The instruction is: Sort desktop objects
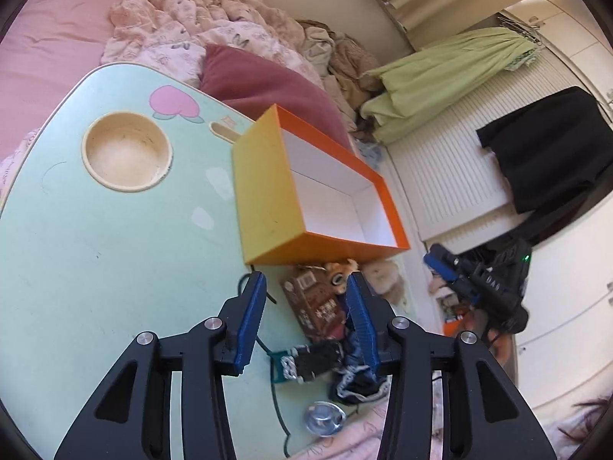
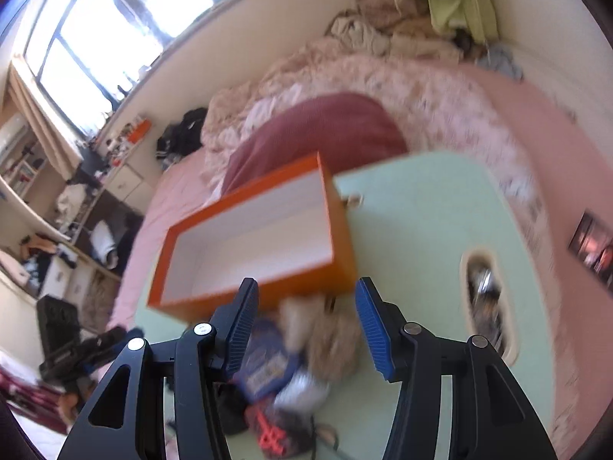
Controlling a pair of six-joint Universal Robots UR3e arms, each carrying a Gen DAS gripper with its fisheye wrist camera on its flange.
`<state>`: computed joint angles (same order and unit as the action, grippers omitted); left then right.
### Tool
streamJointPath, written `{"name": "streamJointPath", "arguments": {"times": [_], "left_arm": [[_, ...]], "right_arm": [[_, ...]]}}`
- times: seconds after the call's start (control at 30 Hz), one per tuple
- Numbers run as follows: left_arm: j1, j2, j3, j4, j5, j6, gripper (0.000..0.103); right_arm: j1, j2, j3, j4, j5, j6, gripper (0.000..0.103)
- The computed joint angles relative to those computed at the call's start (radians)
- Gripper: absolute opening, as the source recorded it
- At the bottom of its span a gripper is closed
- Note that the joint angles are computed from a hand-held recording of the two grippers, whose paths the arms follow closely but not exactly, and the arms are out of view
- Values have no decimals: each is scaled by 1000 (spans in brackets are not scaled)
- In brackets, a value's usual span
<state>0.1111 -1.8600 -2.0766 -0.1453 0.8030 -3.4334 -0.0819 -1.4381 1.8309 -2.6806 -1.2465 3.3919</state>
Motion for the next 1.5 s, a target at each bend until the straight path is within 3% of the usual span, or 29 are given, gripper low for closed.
{"name": "streamJointPath", "arguments": {"times": [0.13,0.23,0.3,0.37,0.4,0.5,0.83,0.93,1.07,1.13,1.2,1.27,1.37,1.47,1.5], "left_arm": [[-58,-49,73,62,163,-86,45],[-126,-126,204,75,324,-153,50],[-147,-202,311,35,344,-151,51],[-166,-266,410,-40,349,-136,51],[-171,-293,444,-60,339,-124,51],[-198,-333,479,-77,367,-112,54],[-177,-264,274,122,338,-129,54],[-150,-214,175,229,329,-168,54],[-167,-52,0,315,433,-102,55],[-187,36,-86,327,465,-59,55],[-230,120,-175,346,512,-26,62],[-327,179,-239,351,613,-22,73],[-490,183,-252,335,786,-27,75],[-656,113,-218,295,988,-94,75],[-676,102,-206,277,993,-96,75]], "right_arm": [[77,187,-234,36,-167,-12,53],[106,322,-398,109,-283,-5,52],[105,383,-465,177,-277,-13,51],[82,413,-491,255,-204,-28,32],[82,415,-485,273,-190,-23,32],[83,372,-374,196,-190,-29,29],[114,313,-278,140,-199,-26,31],[118,250,-171,3,-215,17,31],[157,81,45,-181,-263,8,54],[183,-20,173,-244,-250,-6,58],[209,-94,272,-287,-243,-14,58],[259,-167,385,-349,-272,-28,64],[350,-220,504,-420,-356,-19,74],[380,-248,564,-395,-376,4,74],[380,-246,570,-387,-379,10,74]]}}
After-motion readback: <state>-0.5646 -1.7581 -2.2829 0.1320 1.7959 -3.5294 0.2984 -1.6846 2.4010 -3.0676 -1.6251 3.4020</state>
